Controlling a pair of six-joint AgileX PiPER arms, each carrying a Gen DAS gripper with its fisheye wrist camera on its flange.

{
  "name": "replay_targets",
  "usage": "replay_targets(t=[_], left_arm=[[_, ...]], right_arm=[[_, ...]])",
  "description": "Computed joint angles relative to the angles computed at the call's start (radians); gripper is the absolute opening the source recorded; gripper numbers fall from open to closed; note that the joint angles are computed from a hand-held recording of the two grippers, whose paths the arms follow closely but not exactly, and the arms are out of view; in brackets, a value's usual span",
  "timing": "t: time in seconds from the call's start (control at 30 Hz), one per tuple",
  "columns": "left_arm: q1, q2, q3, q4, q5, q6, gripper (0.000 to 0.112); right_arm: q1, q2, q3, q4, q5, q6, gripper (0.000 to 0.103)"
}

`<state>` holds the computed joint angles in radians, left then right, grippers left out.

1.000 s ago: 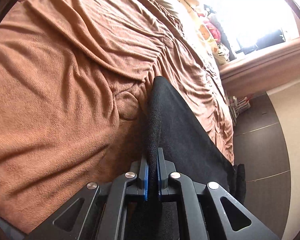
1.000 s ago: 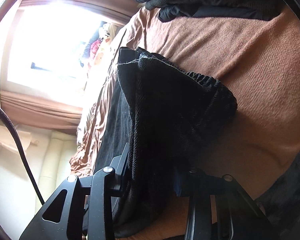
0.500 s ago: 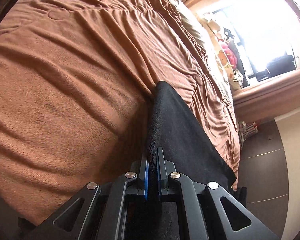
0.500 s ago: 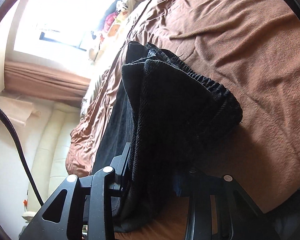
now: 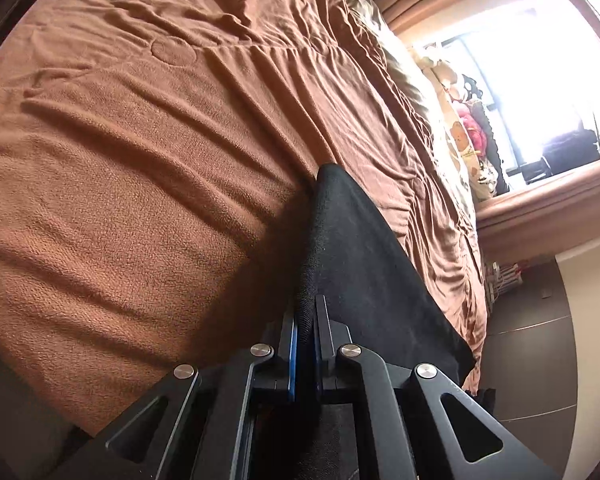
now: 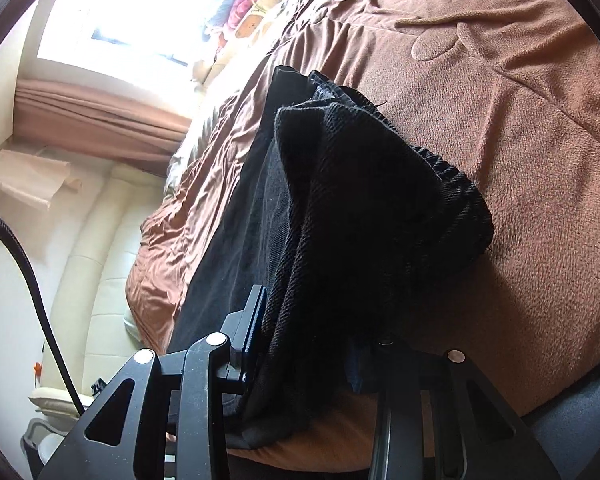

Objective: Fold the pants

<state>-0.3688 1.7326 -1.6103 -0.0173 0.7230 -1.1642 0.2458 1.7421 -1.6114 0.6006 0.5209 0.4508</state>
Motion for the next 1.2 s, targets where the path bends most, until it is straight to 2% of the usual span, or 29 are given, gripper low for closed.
replay_targets(t=[0.13,0.23,0.3,0.4,0.47,0.53,0.57,0.67,0.87,1.07,1.2], left_arm=[[-0.018,0.024,-0.02,0.037,0.06,-0.029,0.008],[-0.034,0.03,-0.014,0.052,0.106,-0.062,0.018],[-0.045,0.014,0.016,0.059,0.1,-0.071,0.027],[-0.06,-0.016,0.06,0.083,0.101,-0.091,0.048],[-0.065,-0.044,0.104,0.077,0.076,-0.087,0.05],[-0.072,-0.062,0.132,0.075,0.07,-0.081,0.052],[-0.076,-0.073,0.15,0.074,0.062,-0.081,0.053],[-0.085,-0.114,0.219,0.065,0.018,-0.089,0.053],[-0.092,-0.195,0.372,0.013,-0.116,-0.078,0.054],[-0.101,-0.259,0.489,0.004,-0.246,-0.107,0.054],[-0.124,-0.283,0.547,0.092,-0.325,-0.224,0.054]], right_arm=[[0.007,0.002,-0.03,-0.095,0.062,0.085,0.033],[-0.011,-0.009,-0.027,-0.076,0.09,0.071,0.033],[-0.019,-0.022,-0.029,-0.085,0.101,0.069,0.033],[0.005,-0.058,-0.034,-0.172,0.133,0.118,0.033],[0.013,-0.09,-0.023,-0.204,0.154,0.116,0.033],[0.036,-0.117,-0.014,-0.254,0.169,0.135,0.043],[0.054,-0.141,-0.002,-0.296,0.173,0.158,0.045],[0.098,-0.188,0.015,-0.404,0.184,0.202,0.047],[0.148,-0.209,0.024,-0.458,0.186,0.21,0.047],[0.169,-0.14,-0.059,-0.449,0.205,0.175,0.047],[0.182,-0.088,-0.148,-0.476,0.242,0.164,0.047]])
